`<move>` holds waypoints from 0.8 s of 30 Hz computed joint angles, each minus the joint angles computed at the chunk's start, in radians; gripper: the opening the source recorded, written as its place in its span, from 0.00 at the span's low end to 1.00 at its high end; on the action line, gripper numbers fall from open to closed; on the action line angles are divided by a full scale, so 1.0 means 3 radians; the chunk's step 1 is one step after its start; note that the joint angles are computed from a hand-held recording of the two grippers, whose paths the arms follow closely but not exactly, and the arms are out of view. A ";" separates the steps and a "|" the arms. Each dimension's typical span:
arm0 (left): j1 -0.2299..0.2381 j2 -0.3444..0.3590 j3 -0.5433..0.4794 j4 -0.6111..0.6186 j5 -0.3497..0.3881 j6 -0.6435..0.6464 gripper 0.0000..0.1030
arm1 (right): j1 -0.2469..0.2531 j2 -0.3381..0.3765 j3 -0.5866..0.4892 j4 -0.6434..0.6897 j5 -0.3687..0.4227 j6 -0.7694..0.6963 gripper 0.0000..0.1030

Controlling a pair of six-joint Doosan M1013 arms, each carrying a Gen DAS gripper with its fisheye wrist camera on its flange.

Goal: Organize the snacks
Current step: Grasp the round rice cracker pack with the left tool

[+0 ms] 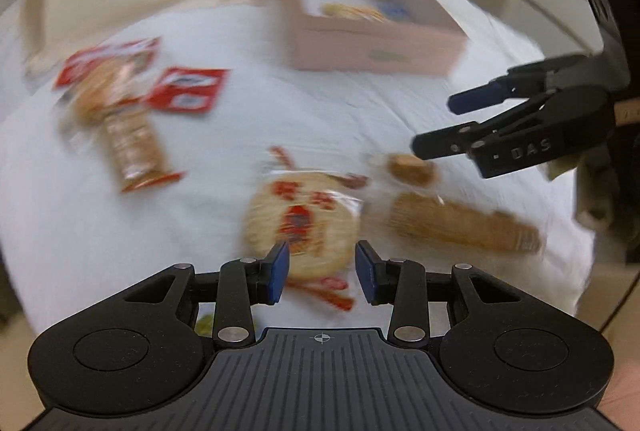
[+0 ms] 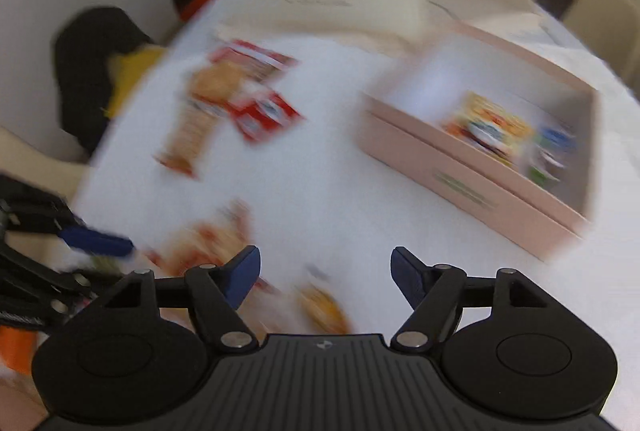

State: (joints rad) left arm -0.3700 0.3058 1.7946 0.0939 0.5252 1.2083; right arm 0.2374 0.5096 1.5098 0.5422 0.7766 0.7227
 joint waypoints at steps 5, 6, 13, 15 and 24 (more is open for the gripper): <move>-0.0143 0.0185 -0.0100 0.0933 0.0055 -0.0456 0.52 | -0.0115 -0.0080 0.0248 -0.0131 -0.0029 0.0388 0.71; -0.0133 0.0207 -0.0115 0.1071 0.0049 -0.0575 0.55 | -0.0131 -0.0110 0.0312 -0.0091 -0.0043 0.0387 0.71; 0.0033 0.0285 -0.0275 0.0803 0.0171 -0.1055 0.55 | -0.0135 -0.0209 0.0522 -0.0035 -0.0175 0.0284 0.71; 0.0051 0.0308 -0.0316 0.0722 0.0176 -0.1050 0.57 | -0.0124 -0.0205 0.0520 -0.0041 -0.0194 0.0283 0.73; 0.0043 0.0310 -0.0341 0.0721 0.0201 -0.1270 0.69 | -0.0036 -0.0152 0.0459 -0.0243 -0.0280 0.0304 0.82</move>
